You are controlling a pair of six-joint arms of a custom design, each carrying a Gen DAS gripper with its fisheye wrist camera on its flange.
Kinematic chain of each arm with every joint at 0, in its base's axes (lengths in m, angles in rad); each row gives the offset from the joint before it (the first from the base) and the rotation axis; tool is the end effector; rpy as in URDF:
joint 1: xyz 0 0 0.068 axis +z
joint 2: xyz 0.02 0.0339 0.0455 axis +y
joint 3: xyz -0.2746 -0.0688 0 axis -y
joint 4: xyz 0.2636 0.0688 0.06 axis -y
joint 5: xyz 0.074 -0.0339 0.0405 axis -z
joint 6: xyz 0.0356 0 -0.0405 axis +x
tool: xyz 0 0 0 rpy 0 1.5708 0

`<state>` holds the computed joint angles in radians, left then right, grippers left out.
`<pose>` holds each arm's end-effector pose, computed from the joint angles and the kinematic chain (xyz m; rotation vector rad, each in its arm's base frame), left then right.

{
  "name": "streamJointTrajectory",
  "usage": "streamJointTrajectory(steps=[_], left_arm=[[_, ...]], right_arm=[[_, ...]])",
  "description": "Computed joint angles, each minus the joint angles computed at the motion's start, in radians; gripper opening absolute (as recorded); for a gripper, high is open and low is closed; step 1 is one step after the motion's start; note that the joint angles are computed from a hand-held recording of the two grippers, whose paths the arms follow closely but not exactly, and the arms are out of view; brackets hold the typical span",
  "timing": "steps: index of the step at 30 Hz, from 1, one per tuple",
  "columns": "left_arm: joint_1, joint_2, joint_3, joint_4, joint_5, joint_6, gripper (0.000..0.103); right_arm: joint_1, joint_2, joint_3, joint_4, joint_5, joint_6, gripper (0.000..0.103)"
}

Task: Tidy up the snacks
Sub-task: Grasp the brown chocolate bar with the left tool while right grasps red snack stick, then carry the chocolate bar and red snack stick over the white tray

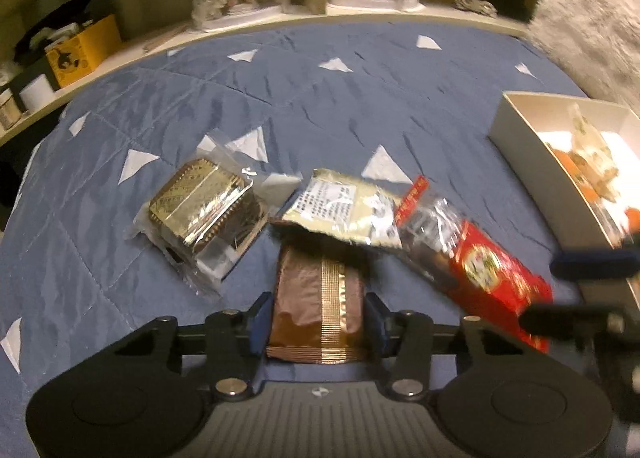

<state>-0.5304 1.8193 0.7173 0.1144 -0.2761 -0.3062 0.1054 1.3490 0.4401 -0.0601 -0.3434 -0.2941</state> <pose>0.2808 -0.1534 0.0813 0.1761 2.4971 0.0126 0.2273 0.0361 0.1217 -0.6255 2.4143 0.3571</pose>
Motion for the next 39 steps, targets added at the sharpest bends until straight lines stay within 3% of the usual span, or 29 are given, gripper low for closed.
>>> streamJointTrajectory(steps=[7,11,22,28,39], left_arm=[[0.038,-0.107,-0.039,-0.146,0.111,0.090,0.049],[0.011,-0.119,-0.025,-0.221,0.083,0.112,0.051],[0.013,-0.083,-0.033,-0.140,0.075,0.016,0.053],[0.032,-0.069,-0.007,-0.168,0.093,-0.081,0.053],[0.022,-0.108,-0.049,-0.145,0.072,-0.201,0.043]], right_arm=[[-0.034,0.043,0.003,0.078,-0.028,-0.003,0.053],[-0.033,0.079,0.001,0.133,-0.040,0.015,0.053],[0.013,0.211,0.038,0.204,0.010,0.005,0.056],[0.024,0.274,0.073,0.189,0.012,0.008,0.056],[0.049,0.256,0.043,0.216,0.067,0.050,0.043]])
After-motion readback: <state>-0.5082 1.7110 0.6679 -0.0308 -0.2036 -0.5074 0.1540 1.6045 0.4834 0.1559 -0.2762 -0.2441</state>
